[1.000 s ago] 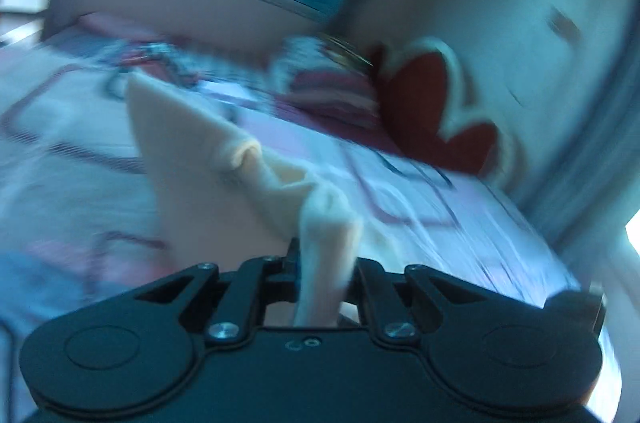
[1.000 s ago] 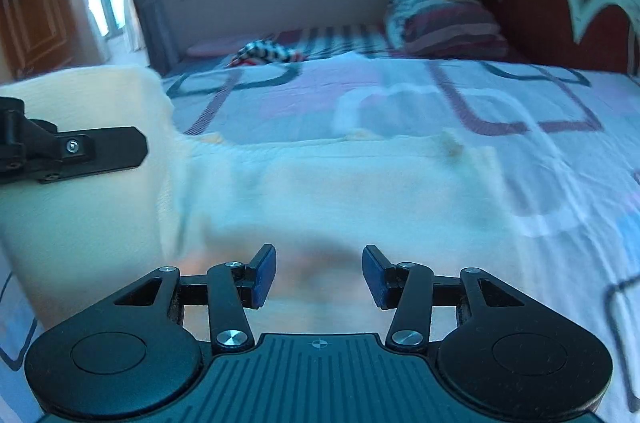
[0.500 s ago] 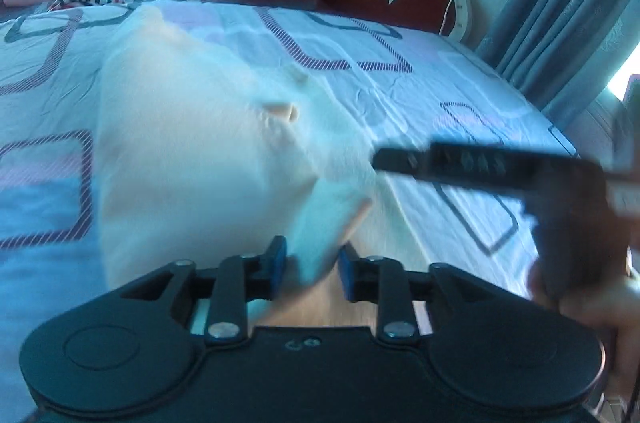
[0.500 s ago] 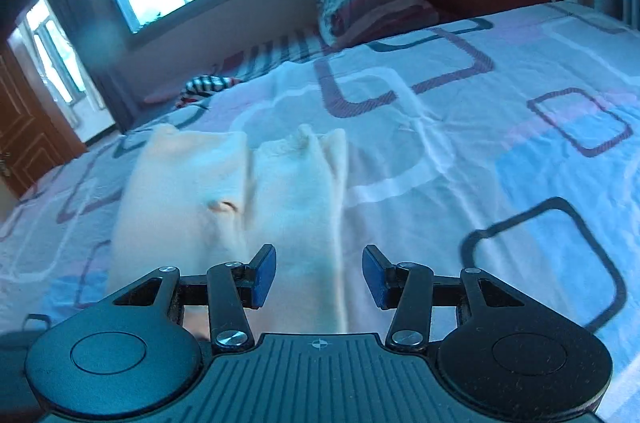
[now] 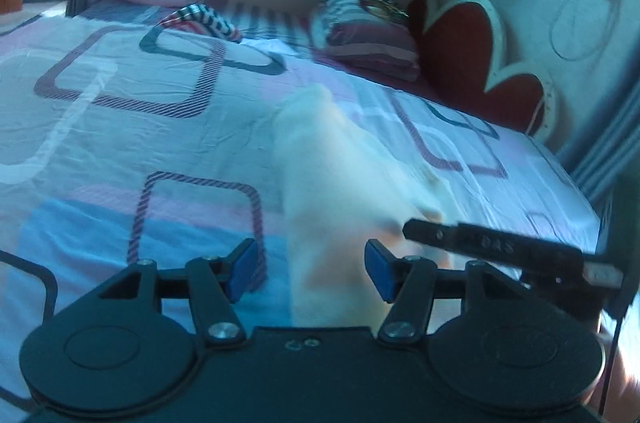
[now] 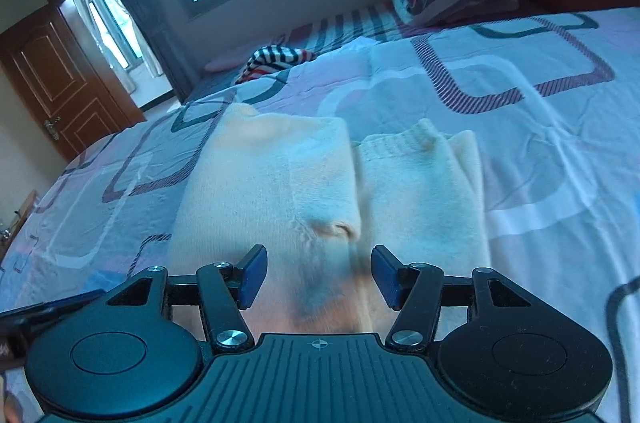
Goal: Fold small clothes
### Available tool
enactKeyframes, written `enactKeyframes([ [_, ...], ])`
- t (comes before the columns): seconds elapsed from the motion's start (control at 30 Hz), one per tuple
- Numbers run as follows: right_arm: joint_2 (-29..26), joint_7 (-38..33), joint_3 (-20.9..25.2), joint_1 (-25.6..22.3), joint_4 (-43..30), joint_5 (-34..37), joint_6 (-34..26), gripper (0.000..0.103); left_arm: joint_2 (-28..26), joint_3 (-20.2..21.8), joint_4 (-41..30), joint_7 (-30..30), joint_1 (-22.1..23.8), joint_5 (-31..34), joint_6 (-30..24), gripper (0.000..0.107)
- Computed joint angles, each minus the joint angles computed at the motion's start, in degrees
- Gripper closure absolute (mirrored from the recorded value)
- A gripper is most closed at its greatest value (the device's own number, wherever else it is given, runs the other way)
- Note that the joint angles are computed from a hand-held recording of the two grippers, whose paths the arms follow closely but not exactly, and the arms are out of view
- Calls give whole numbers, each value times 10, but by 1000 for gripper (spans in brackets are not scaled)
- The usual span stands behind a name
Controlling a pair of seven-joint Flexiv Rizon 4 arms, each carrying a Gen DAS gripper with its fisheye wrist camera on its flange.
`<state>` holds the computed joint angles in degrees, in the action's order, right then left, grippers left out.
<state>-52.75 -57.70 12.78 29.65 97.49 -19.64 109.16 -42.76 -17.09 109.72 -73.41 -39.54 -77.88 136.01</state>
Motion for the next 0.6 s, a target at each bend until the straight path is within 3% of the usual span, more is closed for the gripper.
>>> enactKeyframes([
  [0.17,-40,12,87,-72,-33,-48,-26,47,2,9,8,2,12,18,-12,50],
  [0.2,-43,14,96,-79,-34,-52,-25,52,2,11,8,-1,15,23,-17,50],
  [0.27,-49,20,113,-94,-36,-62,-27,79,-2,16,5,-7,18,27,-24,50],
  [0.37,-64,30,150,-119,-50,-81,-47,83,-8,21,-2,-12,22,25,-33,50],
  [0.43,-59,33,140,-110,-50,-75,-44,93,-12,22,-8,-9,22,18,-36,50],
  [0.6,-7,34,38,-37,-5,-17,36,94,-18,20,-23,5,23,17,-38,50],
])
